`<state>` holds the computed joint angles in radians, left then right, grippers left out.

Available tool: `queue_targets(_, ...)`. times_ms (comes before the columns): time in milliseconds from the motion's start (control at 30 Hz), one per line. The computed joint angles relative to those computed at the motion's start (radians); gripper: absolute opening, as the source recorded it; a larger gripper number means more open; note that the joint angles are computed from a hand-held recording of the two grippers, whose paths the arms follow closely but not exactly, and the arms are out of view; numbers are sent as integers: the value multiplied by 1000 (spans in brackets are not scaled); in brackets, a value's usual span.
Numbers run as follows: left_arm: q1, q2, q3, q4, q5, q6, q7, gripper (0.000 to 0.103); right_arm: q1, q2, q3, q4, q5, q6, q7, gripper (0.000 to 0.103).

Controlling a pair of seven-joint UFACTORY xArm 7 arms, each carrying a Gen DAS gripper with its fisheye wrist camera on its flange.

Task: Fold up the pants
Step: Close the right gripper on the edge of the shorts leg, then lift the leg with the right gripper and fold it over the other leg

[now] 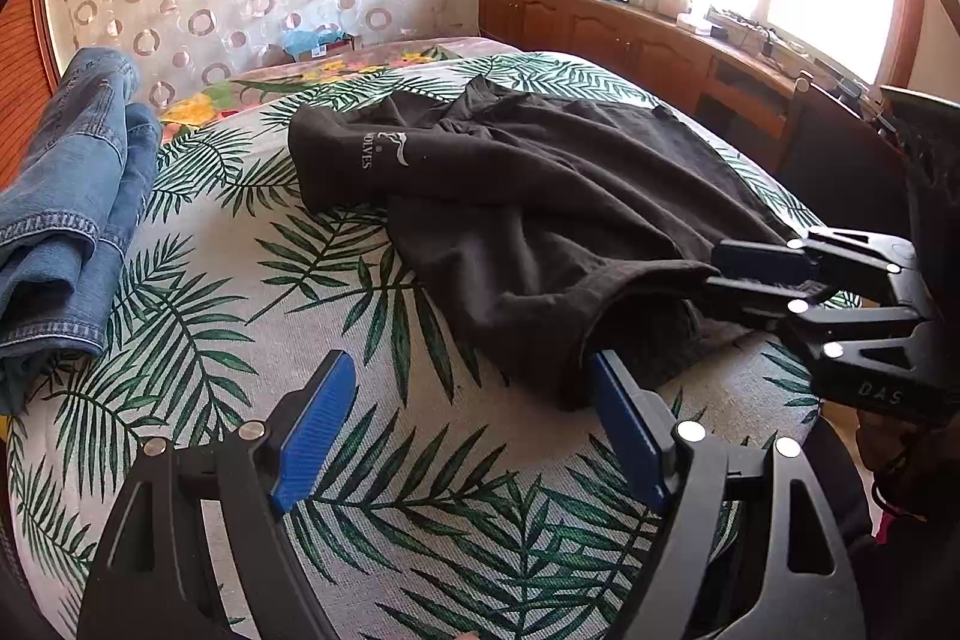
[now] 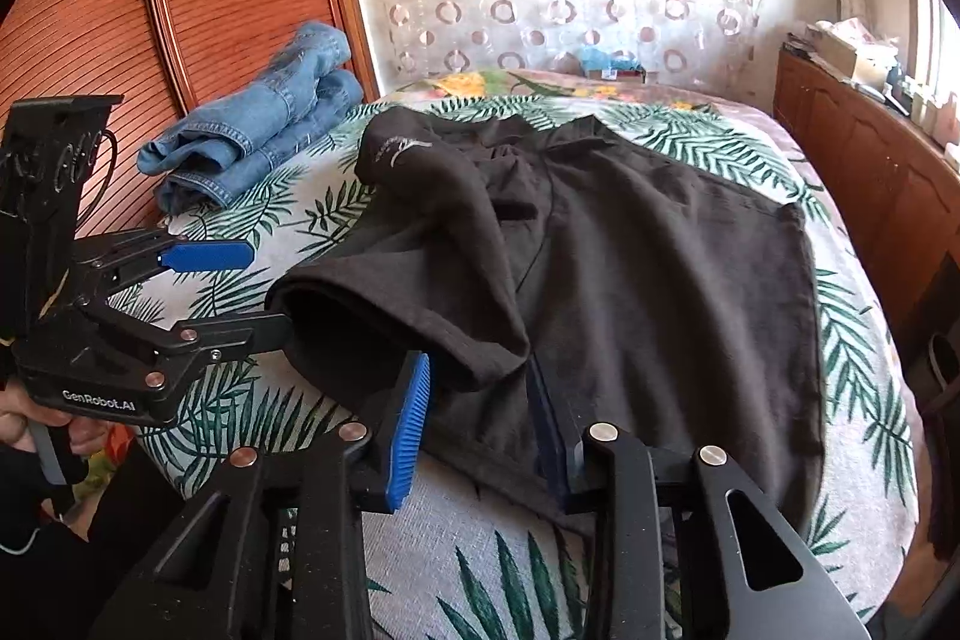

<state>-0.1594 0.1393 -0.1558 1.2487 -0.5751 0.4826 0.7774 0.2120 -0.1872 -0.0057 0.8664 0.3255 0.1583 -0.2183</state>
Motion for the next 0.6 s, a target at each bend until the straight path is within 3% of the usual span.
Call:
queue_targets(167,2,-2,-2,0,-11,5,8,80,-22,31,1,40,-20,41,-2,12)
queue_targets(467,1,-45,-4,-12,-109,15,87,80,-5,-41,-27,-1,51,-3,-82,7)
queue_targets(600,-10,-57,6,-5,-133,20,102,80,-3,-104,-35,-56,35,-30,-56,7)
